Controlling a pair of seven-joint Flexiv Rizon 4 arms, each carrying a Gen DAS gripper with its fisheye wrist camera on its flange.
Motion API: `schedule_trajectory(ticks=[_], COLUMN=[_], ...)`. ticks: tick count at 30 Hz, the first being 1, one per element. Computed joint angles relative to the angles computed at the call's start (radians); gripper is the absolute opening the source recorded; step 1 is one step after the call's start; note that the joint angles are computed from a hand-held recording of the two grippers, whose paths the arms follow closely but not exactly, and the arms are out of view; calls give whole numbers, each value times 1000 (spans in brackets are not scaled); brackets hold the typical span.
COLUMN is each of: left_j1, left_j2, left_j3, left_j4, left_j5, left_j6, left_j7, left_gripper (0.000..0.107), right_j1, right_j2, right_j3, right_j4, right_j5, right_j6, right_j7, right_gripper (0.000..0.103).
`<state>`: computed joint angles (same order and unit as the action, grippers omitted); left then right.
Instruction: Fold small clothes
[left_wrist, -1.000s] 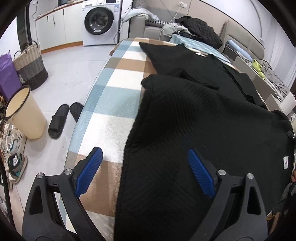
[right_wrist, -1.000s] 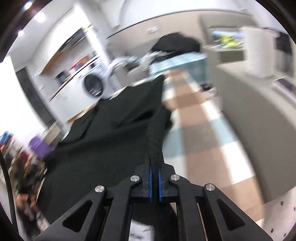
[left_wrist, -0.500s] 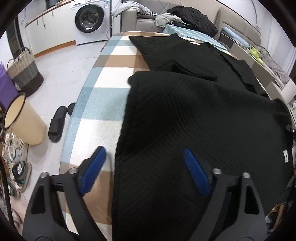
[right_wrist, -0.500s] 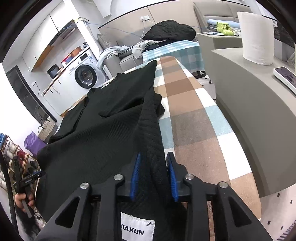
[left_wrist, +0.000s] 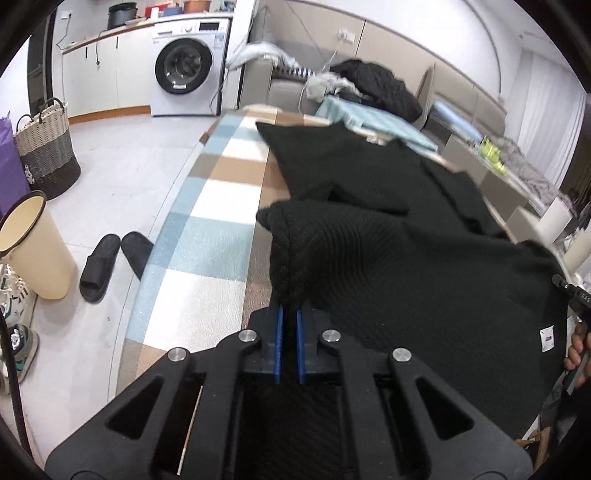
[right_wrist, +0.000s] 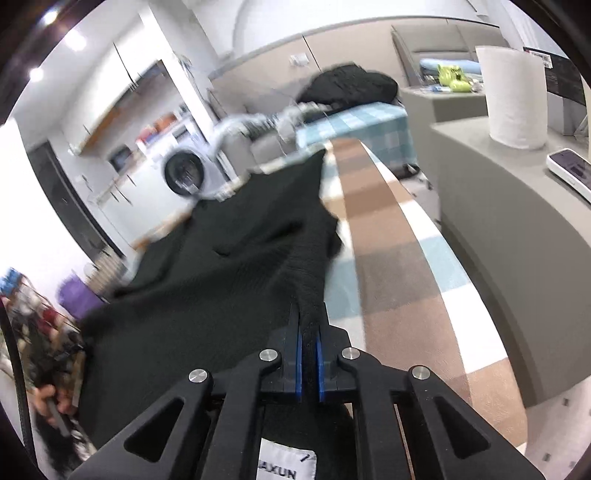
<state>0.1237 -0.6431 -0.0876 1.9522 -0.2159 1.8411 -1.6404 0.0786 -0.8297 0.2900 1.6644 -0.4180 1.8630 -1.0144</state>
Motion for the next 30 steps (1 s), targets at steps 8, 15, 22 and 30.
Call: schedule_trajectory(ticks=[8,15,22,30], left_j1=[44,104,143,98], left_j2=[82,176,200,83], left_j3=[-41,-69,-93,-50], left_j4=[109,206,199,30], left_j5=[64,158,217,117], left_j6=[127,179,124,16], left_j7=[-67,-142,-194,-144], left_gripper=[3,3,3,3], right_j1=[-14,-34,32,52], right_j2=[12,26,69,0], right_j3=[-21,-61,-143,-99], right_j4=[76,146,134,-85], right_j5=[-29,-102,-105,-60], right_j6=[254,429,295,-31], right_j7=[-2,57,125,173], right_gripper=[5,5,5,5])
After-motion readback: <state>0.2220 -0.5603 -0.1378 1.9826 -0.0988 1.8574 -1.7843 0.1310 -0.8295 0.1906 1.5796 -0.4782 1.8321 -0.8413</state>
